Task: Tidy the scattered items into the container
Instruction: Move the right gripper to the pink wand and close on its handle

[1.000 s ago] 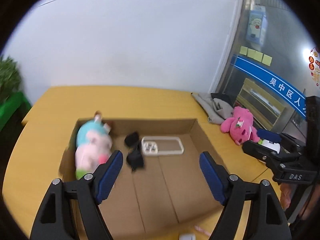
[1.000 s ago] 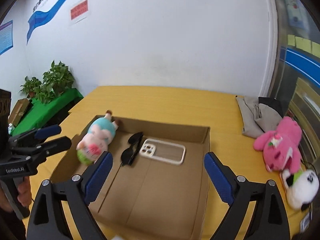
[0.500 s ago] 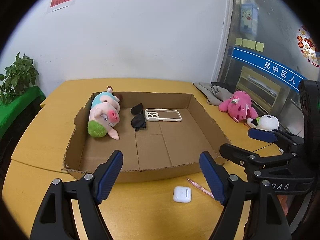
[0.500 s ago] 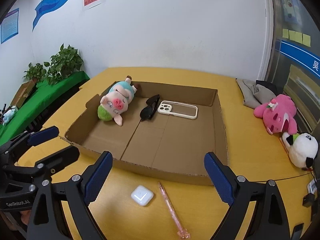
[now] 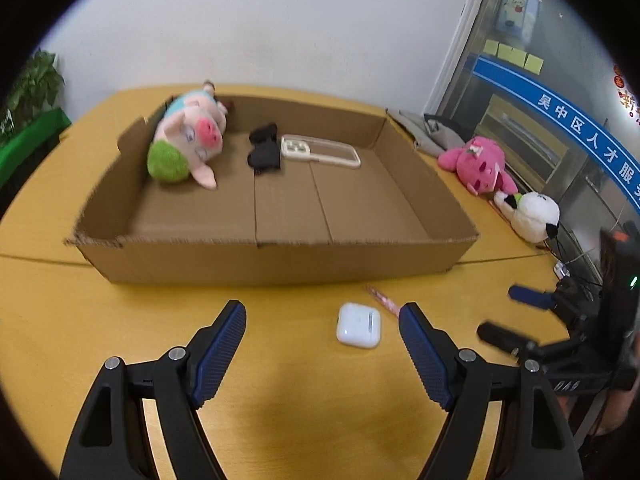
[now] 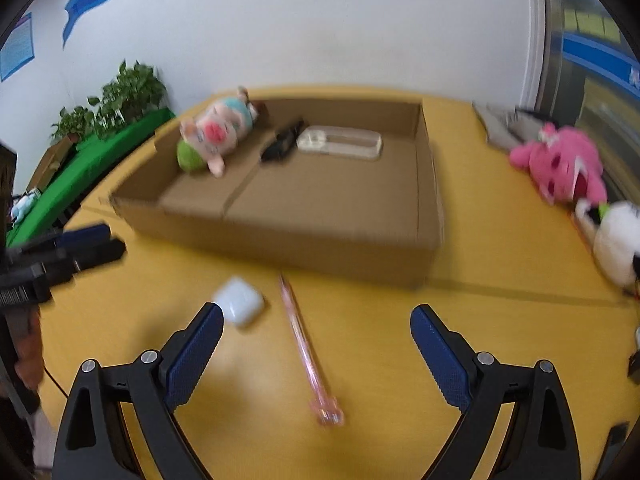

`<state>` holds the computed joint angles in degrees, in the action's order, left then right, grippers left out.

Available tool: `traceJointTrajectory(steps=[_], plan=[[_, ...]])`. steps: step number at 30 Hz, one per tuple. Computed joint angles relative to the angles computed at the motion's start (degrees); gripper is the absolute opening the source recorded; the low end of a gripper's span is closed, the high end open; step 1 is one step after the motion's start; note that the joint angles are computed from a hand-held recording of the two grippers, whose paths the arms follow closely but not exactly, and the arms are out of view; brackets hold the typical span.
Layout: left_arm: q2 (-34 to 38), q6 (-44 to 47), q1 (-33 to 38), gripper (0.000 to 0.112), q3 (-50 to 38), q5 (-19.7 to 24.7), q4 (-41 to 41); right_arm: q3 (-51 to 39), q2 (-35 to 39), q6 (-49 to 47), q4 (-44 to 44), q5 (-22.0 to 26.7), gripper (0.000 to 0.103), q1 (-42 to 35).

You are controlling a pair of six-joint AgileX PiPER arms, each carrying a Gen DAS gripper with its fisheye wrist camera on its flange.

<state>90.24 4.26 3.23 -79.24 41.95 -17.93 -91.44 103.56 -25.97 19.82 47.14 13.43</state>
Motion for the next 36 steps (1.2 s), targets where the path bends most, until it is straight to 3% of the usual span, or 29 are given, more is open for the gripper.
traceJointTrajectory(steps=[3,6,7,10,12,14,22,26,32,34,36], plan=[[1.80,0.53,-0.24,0.079,0.07,0.71,-1.53,5.00,0.18,-2.79,-0.85,-1.20,0.096,-0.47],[3.17,0.78,-0.76,0.079,0.00,1.01,-2.19,7.36,0.37,-4.27,-2.14,-2.34,0.086,0.28],[3.55,0.66,-0.93,0.079,-0.02,1.18,-2.29,7.42,0.66,-4.10,-2.85,-2.53,0.080,0.65],[4.70,0.66,-1.20,0.079,-0.34,2.42,-2.59,6.27,2.65,-2.58,-5.19,-0.65,0.047,1.71],[5.21,-0.39,-1.50,0.079,-0.41,2.97,-1.63,7.53,2.30,-1.81,-6.38,-1.47,0.043,2.17],[6.07,-1.98,-1.75,0.079,-0.72,3.74,-0.60,7.78,1.81,-1.18,-6.93,-0.59,0.028,2.42],[11.33,2.75,-0.98,0.079,-4.39,7.65,-12.18,11.29,-1.74,7.56,-9.06,0.22,0.026,3.77],[15.78,6.33,-1.95,0.078,-8.41,11.80,-19.95,10.63,-1.28,7.37,-2.03,2.34,0.026,1.71],[20.85,4.10,-4.85,0.076,-12.30,14.37,-22.48,14.06,-2.44,3.66,12.11,4.97,0.026,-3.51],[21.56,4.00,-5.11,0.071,-12.90,14.63,-23.47,15.10,-2.79,2.29,14.73,5.65,0.026,-4.40],[22.37,3.71,-4.95,0.047,-13.15,15.05,-24.69,16.15,-3.25,0.91,16.80,6.24,0.026,-4.72]])
